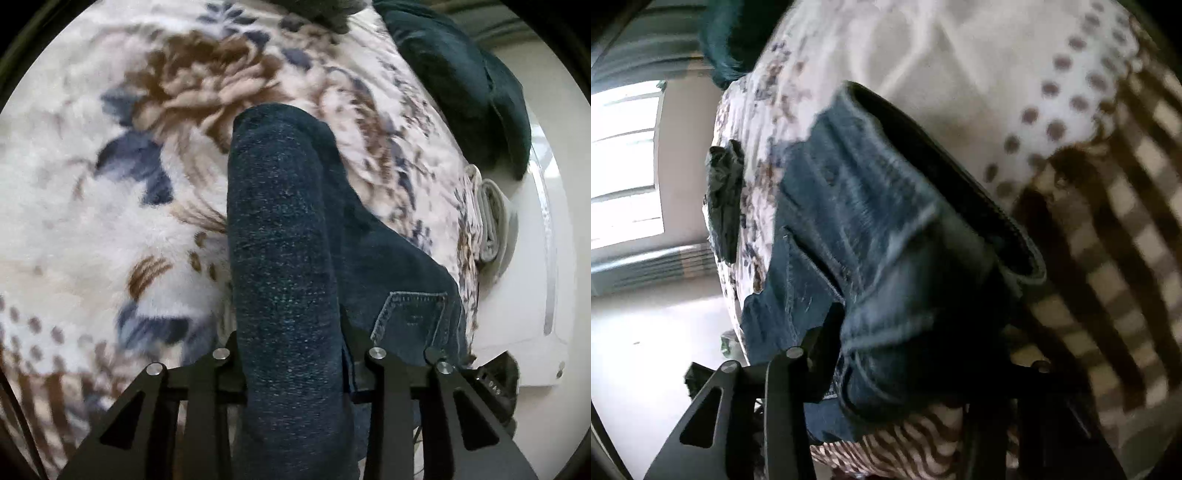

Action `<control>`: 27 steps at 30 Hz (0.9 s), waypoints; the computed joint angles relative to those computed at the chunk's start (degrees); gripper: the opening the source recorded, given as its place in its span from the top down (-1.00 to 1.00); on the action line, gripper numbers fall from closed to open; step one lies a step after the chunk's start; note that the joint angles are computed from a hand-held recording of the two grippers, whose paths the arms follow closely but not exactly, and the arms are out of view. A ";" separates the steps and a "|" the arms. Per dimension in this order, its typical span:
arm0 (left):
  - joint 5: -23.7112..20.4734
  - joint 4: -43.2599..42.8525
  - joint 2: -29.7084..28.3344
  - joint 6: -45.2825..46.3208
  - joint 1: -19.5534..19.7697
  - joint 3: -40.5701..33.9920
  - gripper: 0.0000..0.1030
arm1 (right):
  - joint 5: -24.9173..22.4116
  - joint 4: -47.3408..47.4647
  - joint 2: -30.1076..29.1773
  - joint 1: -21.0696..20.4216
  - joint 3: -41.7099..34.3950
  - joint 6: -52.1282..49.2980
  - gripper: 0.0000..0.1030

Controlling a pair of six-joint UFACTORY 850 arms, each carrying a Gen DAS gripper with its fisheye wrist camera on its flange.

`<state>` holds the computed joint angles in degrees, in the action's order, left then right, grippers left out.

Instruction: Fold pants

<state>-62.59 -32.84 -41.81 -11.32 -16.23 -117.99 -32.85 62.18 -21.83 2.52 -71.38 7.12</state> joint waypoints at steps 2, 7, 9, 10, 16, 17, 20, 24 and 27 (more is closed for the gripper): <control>-0.74 0.26 0.71 -1.00 -0.21 -0.44 0.42 | -0.56 -2.01 1.44 -0.07 -0.17 1.39 0.13; -2.69 0.76 1.18 -2.09 -0.45 -4.43 0.44 | -2.76 -3.68 5.95 -1.61 1.33 1.12 0.15; -3.86 0.73 1.02 -2.30 -0.28 -6.51 0.44 | -3.27 -4.75 5.95 -1.40 -0.16 2.15 0.16; -4.80 0.79 0.42 -2.49 -0.30 -8.68 0.44 | -3.39 -4.98 6.24 -1.35 -0.52 2.84 0.16; -13.46 0.94 -8.25 -2.92 -0.89 -27.86 0.45 | -5.07 -11.56 9.59 -1.20 -1.70 9.46 0.19; -14.83 0.86 -9.22 -2.26 -0.79 -29.55 0.45 | -5.24 -13.72 10.03 -1.02 -1.78 11.49 0.19; -17.21 1.52 -11.45 -0.27 -0.69 -30.07 0.45 | -6.35 -15.94 9.69 -0.58 -1.03 13.22 0.19; -16.00 0.96 -9.70 2.61 0.14 -16.89 0.45 | -7.82 -18.54 4.90 0.60 -0.52 15.65 0.19; -14.74 1.12 -9.22 4.32 0.81 -10.87 0.40 | -12.00 -8.03 3.35 -1.30 2.45 9.62 -0.04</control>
<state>-77.33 -31.72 -51.03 -7.00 -15.42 -128.87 -44.85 54.15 -18.48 1.22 -68.93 16.74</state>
